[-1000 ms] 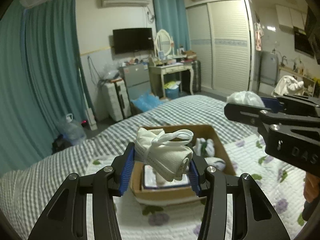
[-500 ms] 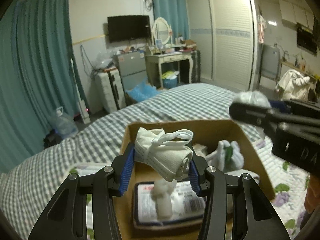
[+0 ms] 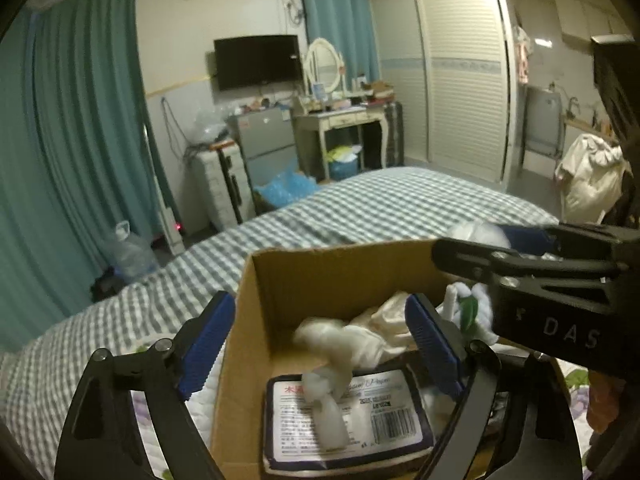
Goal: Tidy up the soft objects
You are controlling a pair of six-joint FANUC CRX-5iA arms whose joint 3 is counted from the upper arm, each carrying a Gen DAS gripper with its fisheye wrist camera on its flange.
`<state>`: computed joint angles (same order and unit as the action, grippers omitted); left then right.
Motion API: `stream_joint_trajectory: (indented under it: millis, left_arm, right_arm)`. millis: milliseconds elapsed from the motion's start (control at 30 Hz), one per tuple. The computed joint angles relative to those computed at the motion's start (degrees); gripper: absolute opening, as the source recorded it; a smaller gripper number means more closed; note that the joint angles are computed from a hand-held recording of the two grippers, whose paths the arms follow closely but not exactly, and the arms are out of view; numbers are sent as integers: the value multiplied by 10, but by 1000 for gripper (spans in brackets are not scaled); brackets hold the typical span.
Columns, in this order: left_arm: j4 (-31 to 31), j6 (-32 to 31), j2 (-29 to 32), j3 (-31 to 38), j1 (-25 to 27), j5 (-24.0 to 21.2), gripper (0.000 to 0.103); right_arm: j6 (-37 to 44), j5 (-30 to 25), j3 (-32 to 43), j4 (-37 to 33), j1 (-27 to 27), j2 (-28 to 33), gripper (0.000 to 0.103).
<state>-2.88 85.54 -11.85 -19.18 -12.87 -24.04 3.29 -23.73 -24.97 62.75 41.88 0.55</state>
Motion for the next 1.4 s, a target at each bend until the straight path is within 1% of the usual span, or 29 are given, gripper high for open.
stream_joint_trajectory:
  millis: [67, 167, 233, 333, 433, 500, 567, 600, 633, 667, 700, 733, 767, 800, 833, 900, 1000, 1067, 1133, 1200, 1267, 1400]
  left_arm:
    - [-2, 1, -3, 5, 2, -10, 88]
    - [-7, 4, -22, 10, 3, -33, 88]
    - [-20, 13, -39, 17, 0, -52, 88]
    - [-19, 13, -87, 19, -1, -71, 88]
    - [-8, 9, -134, 20, 0, -84, 88]
    - [3, 6, -174, 18, 1, -86, 88]
    - [25, -12, -214, 12, 7, -82, 88]
    - [26, -12, -234, 12, 7, -84, 88]
    - [36, -20, -252, 9, 11, -82, 88]
    - [40, -20, -276, 6, 14, -81, 89]
    - [50, -25, -292, 0, 20, -79, 91]
    - [54, -24, -307, -2, 24, -78, 92]
    - [69, -31, -325, -10, 31, -74, 92]
    - [96, -51, -345, -23, 46, -73, 92]
    - [119, -68, -358, -31, 58, -73, 92]
    - [187, -129, -392, -61, 94, -75, 92]
    - [271, -211, -435, -112, 138, -76, 92]
    - [315, -252, -460, -147, 164, -78, 92]
    - [343, -273, -481, -180, 180, -73, 92]
    - [373, -297, -498, -218, 193, -66, 92]
    - [379, -306, -507, -247, 195, -57, 92]
    - [338, -291, -491, -281, 176, -28, 92]
  right_arm:
    - [-2, -14, 8, -5, 5, -2, 63]
    - [-4, -44, 13, -8, 19, -22, 63]
    - [8, -68, 18, -21, 33, -35, 63]
    - [7, -126, 19, -12, 64, -72, 63]
    - [14, -202, 27, -3, 112, -115, 63]
    - [17, -261, 35, 9, 155, -143, 63]
    - [20, -324, 45, 25, 202, -163, 69]
    - [15, -361, 46, 41, 234, -176, 76]
    - [14, -393, 48, 52, 261, -183, 79]
    - [14, -427, 51, 65, 290, -188, 80]
    - [16, -470, 55, 78, 328, -194, 83]
    - [17, -489, 56, 85, 347, -199, 90]
    - [10, -516, 55, 98, 373, -202, 94]
    - [-4, -546, 50, 116, 402, -205, 102]
    - [-23, -572, 41, 137, 429, -210, 103]
    - [-41, -607, 29, 151, 470, -213, 103]
    - [-76, -645, 1, 169, 509, -215, 103]
    - [-97, -663, -24, 176, 526, -214, 103]
    - [-122, -662, -45, 186, 526, -211, 103]
    - [-160, -646, -73, 190, 516, -212, 103]
    - [-194, -616, -98, 188, 500, -211, 103]
    - [-235, -571, -124, 180, 460, -194, 103]
